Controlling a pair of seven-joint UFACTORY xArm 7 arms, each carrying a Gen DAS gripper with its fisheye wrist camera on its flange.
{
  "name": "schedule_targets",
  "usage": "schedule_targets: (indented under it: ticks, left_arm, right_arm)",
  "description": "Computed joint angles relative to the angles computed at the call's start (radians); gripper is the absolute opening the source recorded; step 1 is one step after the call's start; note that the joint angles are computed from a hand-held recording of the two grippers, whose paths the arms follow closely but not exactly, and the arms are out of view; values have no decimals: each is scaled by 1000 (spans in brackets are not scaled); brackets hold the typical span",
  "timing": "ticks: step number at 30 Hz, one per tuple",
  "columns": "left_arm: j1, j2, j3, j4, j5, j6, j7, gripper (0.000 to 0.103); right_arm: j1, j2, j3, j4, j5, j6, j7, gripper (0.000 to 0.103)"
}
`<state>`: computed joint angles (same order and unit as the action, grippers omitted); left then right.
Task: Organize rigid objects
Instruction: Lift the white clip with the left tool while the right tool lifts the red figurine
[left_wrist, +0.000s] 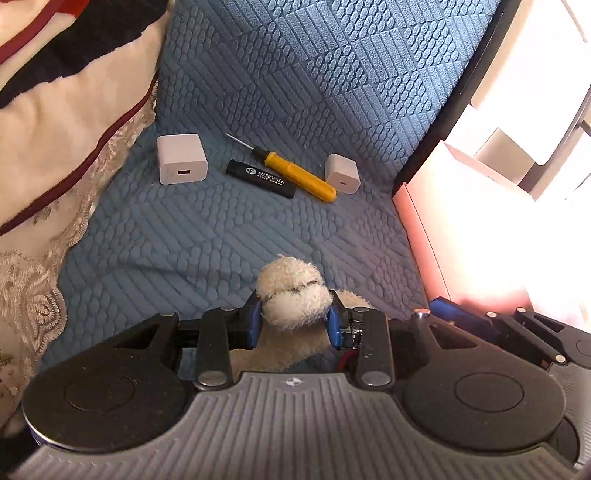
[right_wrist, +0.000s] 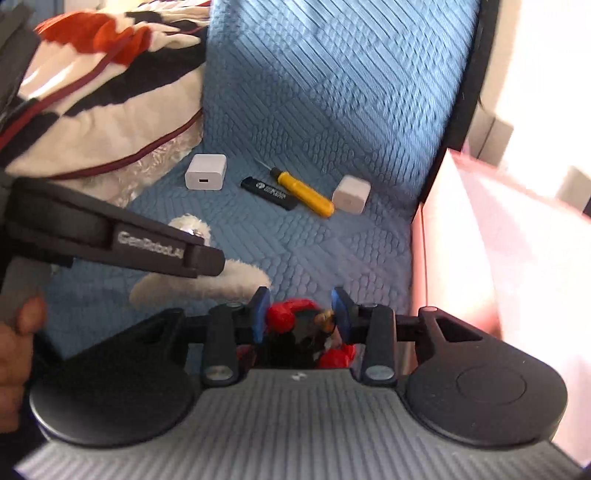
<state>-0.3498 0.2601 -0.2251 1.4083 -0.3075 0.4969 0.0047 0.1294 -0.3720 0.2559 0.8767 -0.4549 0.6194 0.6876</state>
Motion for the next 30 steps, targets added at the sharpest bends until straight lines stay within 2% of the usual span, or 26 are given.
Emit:
schedule_targets:
  ticks: [4, 6, 12, 13, 17, 20, 23, 30]
  left_arm:
    - [-7, 12, 10, 12, 24, 7, -23, 39]
    - [-6, 15, 10, 15, 28, 5, -30, 39]
    - [-2, 19, 9, 14, 31, -2, -41, 39]
    - [-1, 20, 8, 14, 31, -1, -40, 39]
    - [9, 19, -2, 16, 12, 0, -15, 39]
    - [9, 13, 1, 19, 19, -5, 6, 39]
    - [29, 4, -9, 21, -34, -2, 30, 39]
    - [50, -63, -12, -5, -125, -4, 101, 39]
  right_arm:
    - [4, 7, -4, -3, 11, 33, 2, 68]
    - [15, 15, -19, -7, 42, 41, -9, 72]
    - [38, 41, -60, -19, 163, 51, -7, 70]
    - [42, 42, -69, -25, 187, 31, -7, 61]
    - [36, 48, -50, -17, 169, 34, 19, 59]
    - [49, 46, -63, -11, 209, 31, 5, 59]
    - [39, 43, -42, 8, 163, 47, 15, 59]
    - [36, -8, -54, 40, 189, 55, -1, 59]
